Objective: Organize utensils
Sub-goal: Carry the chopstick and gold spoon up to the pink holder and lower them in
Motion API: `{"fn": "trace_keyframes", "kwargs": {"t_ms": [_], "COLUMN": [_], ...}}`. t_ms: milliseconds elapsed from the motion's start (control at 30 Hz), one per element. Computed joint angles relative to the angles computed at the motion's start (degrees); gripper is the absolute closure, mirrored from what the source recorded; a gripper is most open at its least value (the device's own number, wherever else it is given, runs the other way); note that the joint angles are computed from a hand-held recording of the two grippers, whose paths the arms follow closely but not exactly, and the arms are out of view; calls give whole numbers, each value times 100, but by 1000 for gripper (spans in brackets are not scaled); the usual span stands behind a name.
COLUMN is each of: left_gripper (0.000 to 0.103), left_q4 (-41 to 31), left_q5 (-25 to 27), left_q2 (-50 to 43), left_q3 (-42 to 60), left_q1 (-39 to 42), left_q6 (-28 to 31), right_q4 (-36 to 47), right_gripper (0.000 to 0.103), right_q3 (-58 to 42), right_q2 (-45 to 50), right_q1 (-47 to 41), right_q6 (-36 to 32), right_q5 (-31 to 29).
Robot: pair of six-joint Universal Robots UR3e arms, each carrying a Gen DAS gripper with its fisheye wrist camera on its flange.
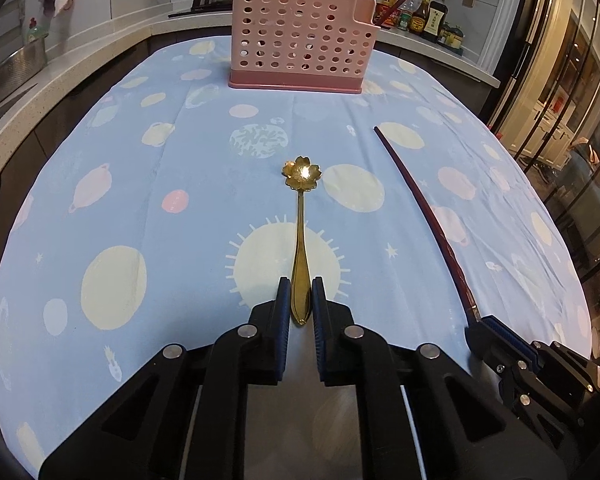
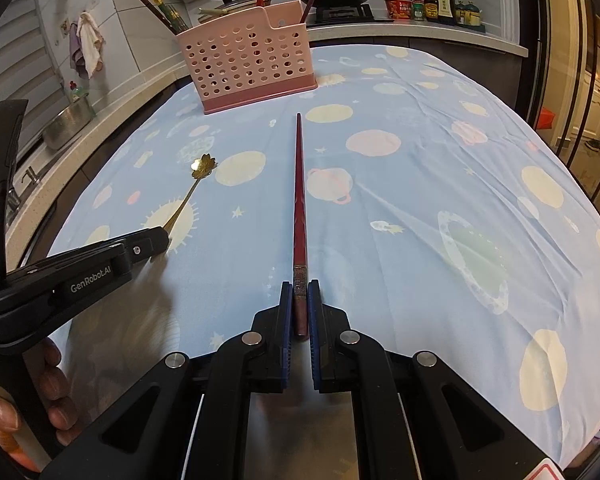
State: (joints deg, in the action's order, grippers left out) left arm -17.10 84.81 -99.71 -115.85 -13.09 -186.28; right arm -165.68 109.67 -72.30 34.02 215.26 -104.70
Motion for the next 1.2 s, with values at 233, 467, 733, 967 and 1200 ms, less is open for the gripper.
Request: {"fn": "trace_keyframes", "kwargs": {"t_ms": [233, 467, 733, 967, 1200], "left_gripper": [93, 93, 102, 102, 102], "left_q4": [-256, -654, -1007, -1162, -1571], "left_q5": [-331, -496, -568, -466, -395], "left_q2": [799, 1599, 1927, 1874, 1886], "left_q3": [-509, -687, -449, -200, 298], "left_q1": [376, 645, 816, 772, 722], "left_q6": [40, 127, 174, 238, 346], "right_q4": [21, 99, 158, 194, 375], "right_gripper": [96, 96, 96, 96, 96], "right_q3": [155, 57, -138, -315, -713], "right_q2": [-312, -686, -1074, -1222, -1307], "right_q1": [88, 255, 244, 146, 20], "right_q6": [115, 126, 34, -16, -141], "right_q5": [-55, -263, -435, -341, -334]}}
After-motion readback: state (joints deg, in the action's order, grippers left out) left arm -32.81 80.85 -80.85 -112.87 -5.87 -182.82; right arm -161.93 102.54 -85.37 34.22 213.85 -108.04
